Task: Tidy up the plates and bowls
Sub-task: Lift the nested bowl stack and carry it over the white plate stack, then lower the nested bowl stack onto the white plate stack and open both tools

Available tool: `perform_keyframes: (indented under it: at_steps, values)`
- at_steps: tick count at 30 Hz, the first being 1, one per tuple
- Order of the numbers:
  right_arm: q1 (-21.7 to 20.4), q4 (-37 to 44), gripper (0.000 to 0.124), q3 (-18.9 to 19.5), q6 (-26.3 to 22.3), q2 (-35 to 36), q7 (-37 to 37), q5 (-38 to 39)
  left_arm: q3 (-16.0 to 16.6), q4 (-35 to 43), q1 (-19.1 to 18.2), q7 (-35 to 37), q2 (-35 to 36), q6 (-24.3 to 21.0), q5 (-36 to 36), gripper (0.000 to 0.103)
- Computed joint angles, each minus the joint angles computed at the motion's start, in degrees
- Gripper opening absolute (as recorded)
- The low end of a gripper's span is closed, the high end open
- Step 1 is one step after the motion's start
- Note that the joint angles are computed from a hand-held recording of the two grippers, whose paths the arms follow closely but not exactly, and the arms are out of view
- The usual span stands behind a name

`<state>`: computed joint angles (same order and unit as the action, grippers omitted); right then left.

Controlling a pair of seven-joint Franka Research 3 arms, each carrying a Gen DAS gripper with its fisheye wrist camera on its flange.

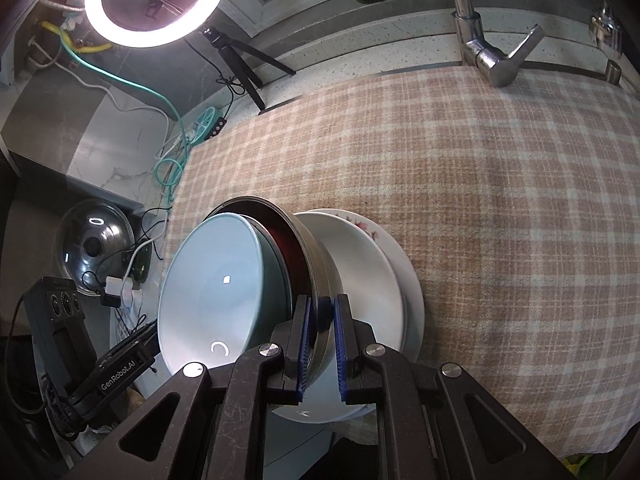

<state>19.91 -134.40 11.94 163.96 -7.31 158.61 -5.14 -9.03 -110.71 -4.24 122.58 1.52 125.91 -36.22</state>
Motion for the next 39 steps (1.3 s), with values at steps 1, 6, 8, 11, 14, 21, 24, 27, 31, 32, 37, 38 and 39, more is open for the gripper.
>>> perform_keyframes:
  at_steps: [1,6,8,11,14,21,24,27,31,32,37,38,39]
  values:
    - [0.04,-0.16,0.011,0.00,0.03,-0.03,-0.01,0.07,-0.04,-0.21,-0.03,0.02,-0.09,0.14,0.08,0.009]
    - [0.10,-0.94,0.011,-0.01,0.51,-0.11,-0.08,0.51,-0.19,-0.57,-0.28,-0.45,-0.09,0.74,0.35,0.009]
    - [-0.03,-0.88,0.011,0.13,0.42,0.00,0.26,0.24,-0.23,-0.62,-0.37,-0.45,-0.06,0.95,0.56,0.009]
    - [-0.01,-1.06,0.011,0.09,0.52,0.07,0.48,0.25,-0.35,-0.35,-0.51,-0.50,0.29,1.09,0.99,0.009]
    - [0.15,-1.17,0.011,-0.12,0.57,0.16,0.10,0.80,-0.43,-0.22,-0.51,-0.52,0.49,1.31,1.11,0.009]
    - [0.29,-0.91,0.011,-0.19,0.39,0.46,-0.25,0.85,-0.55,-0.20,-0.47,-0.60,0.62,1.56,1.40,0.009]
    - [0.44,-0.86,0.011,-0.38,0.43,0.54,-0.71,1.24,-0.54,-0.27,-0.41,-0.47,0.61,1.49,1.32,0.009]
    - [0.44,-0.95,0.011,-0.32,0.54,0.50,-0.72,1.13,-0.47,-0.23,-0.28,-0.13,0.64,1.21,0.95,0.009]
    - [0.61,-1.13,0.011,-0.48,0.93,0.44,-1.43,1.82,-0.44,0.12,-0.18,-0.10,0.84,0.69,1.14,0.009]
    - [0.63,-1.12,0.011,-0.48,1.04,0.50,-1.57,2.04,-0.43,0.24,-0.13,-0.18,0.93,0.54,1.09,0.009]
    - [1.03,-1.19,0.012,-0.83,1.41,0.55,-3.95,3.83,-0.48,0.51,0.02,0.50,0.89,0.56,0.76,0.009]
    - [1.03,-1.28,0.012,-0.81,1.60,0.54,-4.13,4.05,-0.49,0.55,0.01,0.44,0.81,0.69,0.74,0.009]
    - [1.03,-1.34,0.012,-0.78,1.73,0.53,-4.29,4.24,-0.46,0.50,0.02,0.46,0.65,1.02,0.71,0.013]
